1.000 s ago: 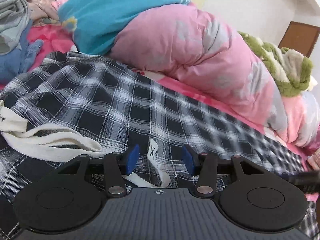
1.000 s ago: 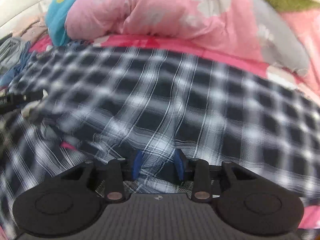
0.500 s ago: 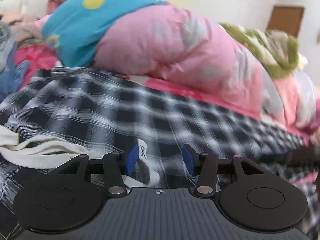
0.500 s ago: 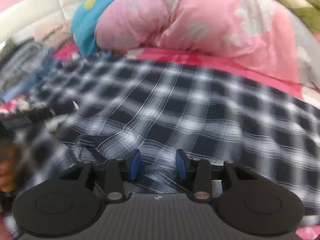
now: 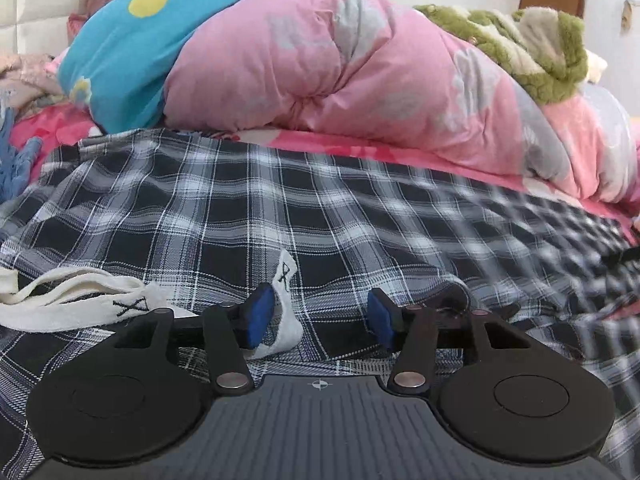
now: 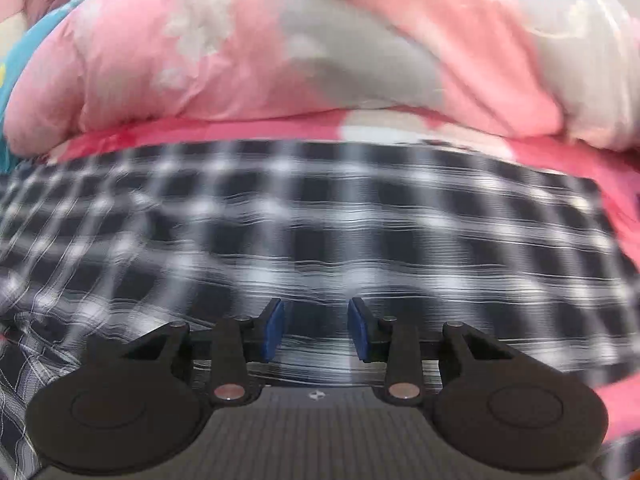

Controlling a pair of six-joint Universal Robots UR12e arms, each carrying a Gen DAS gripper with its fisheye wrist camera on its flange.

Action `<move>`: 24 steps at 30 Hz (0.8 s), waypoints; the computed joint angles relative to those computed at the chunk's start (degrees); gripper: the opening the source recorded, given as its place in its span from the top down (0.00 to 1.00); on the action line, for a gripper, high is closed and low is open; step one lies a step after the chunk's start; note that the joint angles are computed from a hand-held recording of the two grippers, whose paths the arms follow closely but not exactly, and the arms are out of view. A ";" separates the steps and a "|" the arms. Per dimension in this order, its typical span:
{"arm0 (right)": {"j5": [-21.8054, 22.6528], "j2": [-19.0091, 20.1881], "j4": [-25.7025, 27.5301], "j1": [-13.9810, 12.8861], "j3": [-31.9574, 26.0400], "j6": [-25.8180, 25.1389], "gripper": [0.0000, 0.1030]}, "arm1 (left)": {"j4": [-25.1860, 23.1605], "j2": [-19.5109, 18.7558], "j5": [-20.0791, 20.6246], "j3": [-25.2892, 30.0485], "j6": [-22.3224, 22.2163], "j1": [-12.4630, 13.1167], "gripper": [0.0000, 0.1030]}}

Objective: Fold clothes

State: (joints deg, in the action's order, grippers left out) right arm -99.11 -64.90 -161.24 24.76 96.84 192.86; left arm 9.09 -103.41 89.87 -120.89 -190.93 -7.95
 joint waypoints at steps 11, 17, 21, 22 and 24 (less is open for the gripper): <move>-3.97 5.45 0.54 -6.48 -6.35 10.35 0.64 | 0.44 -0.60 1.98 0.24 1.89 -0.72 0.48; -11.08 5.36 3.87 -7.94 -7.52 16.92 0.63 | 0.43 -0.67 2.13 0.32 2.10 -0.75 0.48; -8.02 1.68 0.31 -9.06 -2.14 11.98 0.62 | 0.41 -0.67 2.23 0.33 2.05 -0.80 0.48; -9.48 1.08 1.95 -9.12 -1.46 10.83 0.62 | 0.39 -0.66 2.18 0.33 2.07 -0.78 0.48; -12.10 -0.42 4.33 -9.74 0.41 11.24 0.62 | 0.43 -0.67 2.13 0.32 2.00 -0.75 0.48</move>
